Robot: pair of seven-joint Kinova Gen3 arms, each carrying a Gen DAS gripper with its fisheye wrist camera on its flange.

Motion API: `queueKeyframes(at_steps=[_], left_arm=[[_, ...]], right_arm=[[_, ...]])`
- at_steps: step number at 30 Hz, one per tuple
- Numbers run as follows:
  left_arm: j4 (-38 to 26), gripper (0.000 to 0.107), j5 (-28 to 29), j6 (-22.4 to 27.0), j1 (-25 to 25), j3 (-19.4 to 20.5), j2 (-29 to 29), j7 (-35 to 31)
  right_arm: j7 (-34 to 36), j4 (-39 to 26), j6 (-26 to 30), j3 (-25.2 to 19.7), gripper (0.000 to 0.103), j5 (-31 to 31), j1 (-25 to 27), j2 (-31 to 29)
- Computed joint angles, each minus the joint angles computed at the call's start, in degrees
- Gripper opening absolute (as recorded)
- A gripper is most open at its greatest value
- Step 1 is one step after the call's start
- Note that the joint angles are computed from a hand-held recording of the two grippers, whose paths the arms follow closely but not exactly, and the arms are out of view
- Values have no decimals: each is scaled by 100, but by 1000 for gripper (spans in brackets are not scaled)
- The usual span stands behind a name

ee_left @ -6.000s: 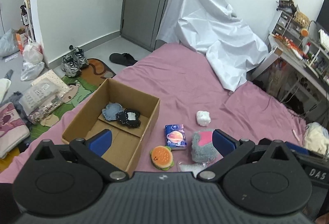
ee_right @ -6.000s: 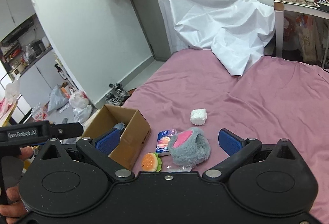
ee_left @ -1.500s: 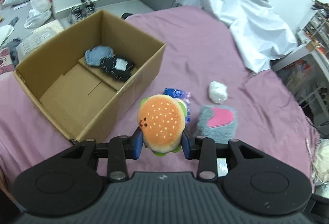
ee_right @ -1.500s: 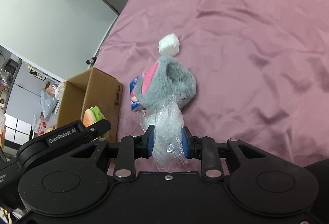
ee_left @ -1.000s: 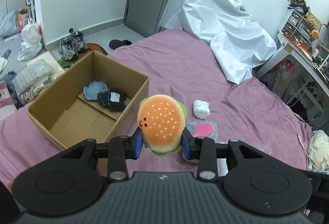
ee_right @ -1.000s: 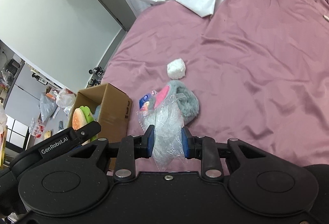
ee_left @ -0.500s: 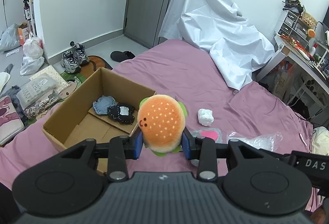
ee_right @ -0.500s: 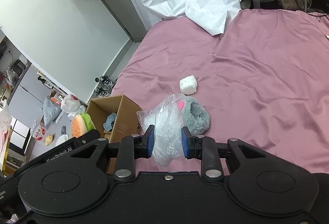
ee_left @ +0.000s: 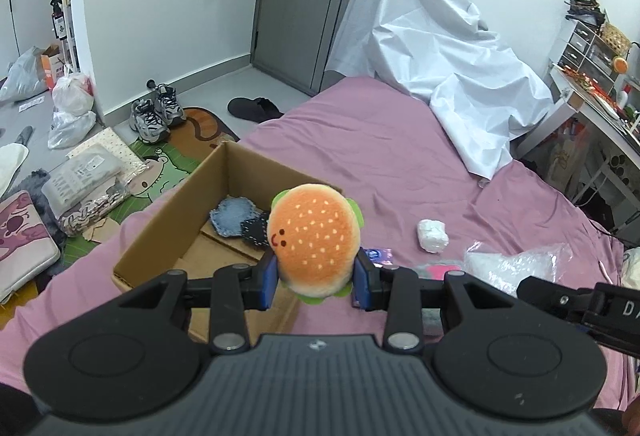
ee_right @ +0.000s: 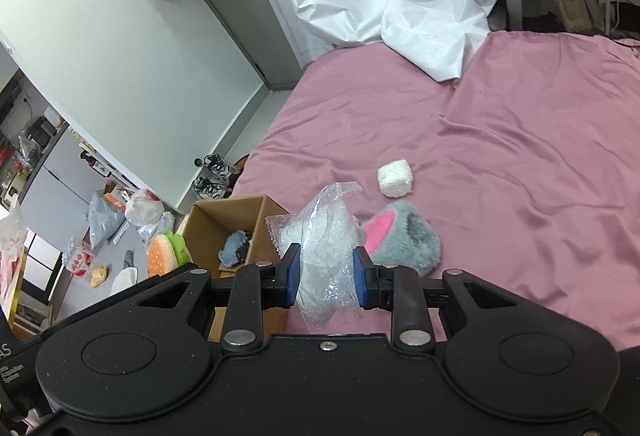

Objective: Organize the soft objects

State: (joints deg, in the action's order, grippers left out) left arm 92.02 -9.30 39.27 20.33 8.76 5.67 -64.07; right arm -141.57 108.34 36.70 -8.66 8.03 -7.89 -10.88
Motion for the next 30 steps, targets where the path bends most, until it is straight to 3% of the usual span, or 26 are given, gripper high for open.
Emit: queueKeyframes(at_steps=[18,30], left_arm=[[-47,37,717,-146,-610,-262,327,-624],[-25,38,1637,-63,-1199,-322,557,-1225]], right_arm=[[-750,-643,70,-83,27,739,-560,875],[-1141,-924,54,149,27,1076,-1176,1489]])
